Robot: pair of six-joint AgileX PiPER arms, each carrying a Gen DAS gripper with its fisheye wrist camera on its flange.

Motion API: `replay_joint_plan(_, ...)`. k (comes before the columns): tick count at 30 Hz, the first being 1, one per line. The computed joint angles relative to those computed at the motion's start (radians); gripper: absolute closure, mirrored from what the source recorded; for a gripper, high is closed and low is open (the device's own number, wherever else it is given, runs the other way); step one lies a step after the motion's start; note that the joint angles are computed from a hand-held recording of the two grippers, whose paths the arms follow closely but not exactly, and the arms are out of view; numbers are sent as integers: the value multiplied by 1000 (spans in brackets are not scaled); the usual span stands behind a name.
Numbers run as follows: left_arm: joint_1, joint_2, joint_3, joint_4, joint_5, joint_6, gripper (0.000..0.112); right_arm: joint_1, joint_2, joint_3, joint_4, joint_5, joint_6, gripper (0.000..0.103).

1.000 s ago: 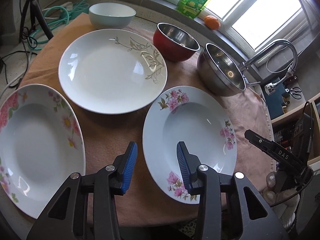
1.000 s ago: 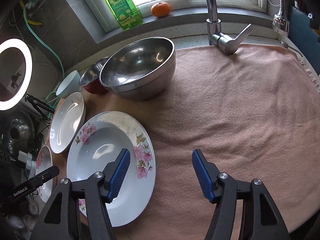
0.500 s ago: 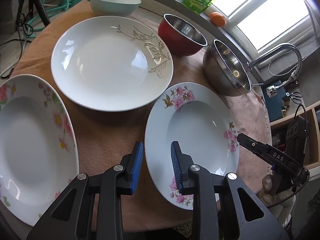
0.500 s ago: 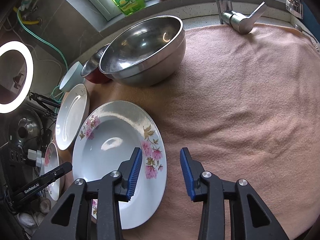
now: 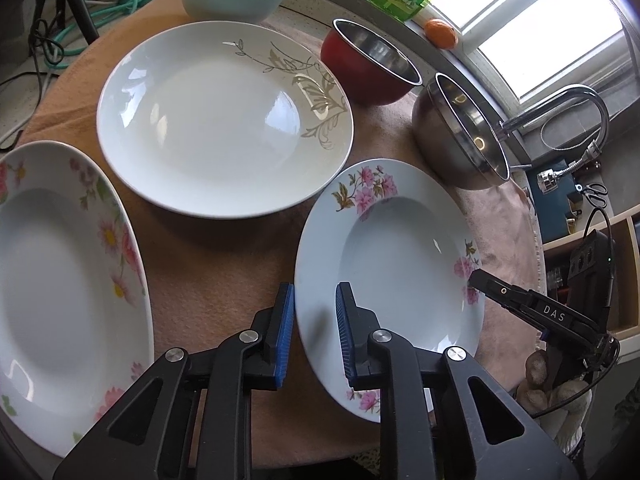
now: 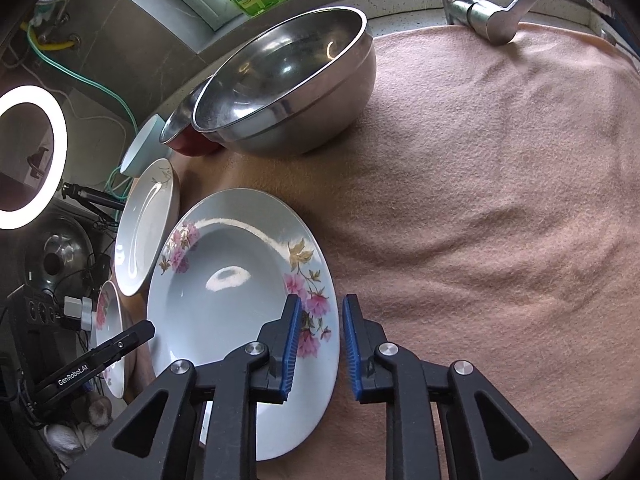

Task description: Organize plates and bowls

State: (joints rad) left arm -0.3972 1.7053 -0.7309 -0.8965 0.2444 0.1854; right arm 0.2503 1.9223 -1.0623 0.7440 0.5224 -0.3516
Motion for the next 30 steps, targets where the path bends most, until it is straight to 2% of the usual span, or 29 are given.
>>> replay_joint_plan(7,-6,3,-8,39,2,-37,94,-2,-2,1,-3,3,6,86)
replay_joint_plan(12,3,-1,1,-17,9,15,94,6,-10,2,-36,-2,39,86)
replay_joint_plan(30,-20,-39,41,2,1,-11,94,21,-40,42,-54,-10,59,86)
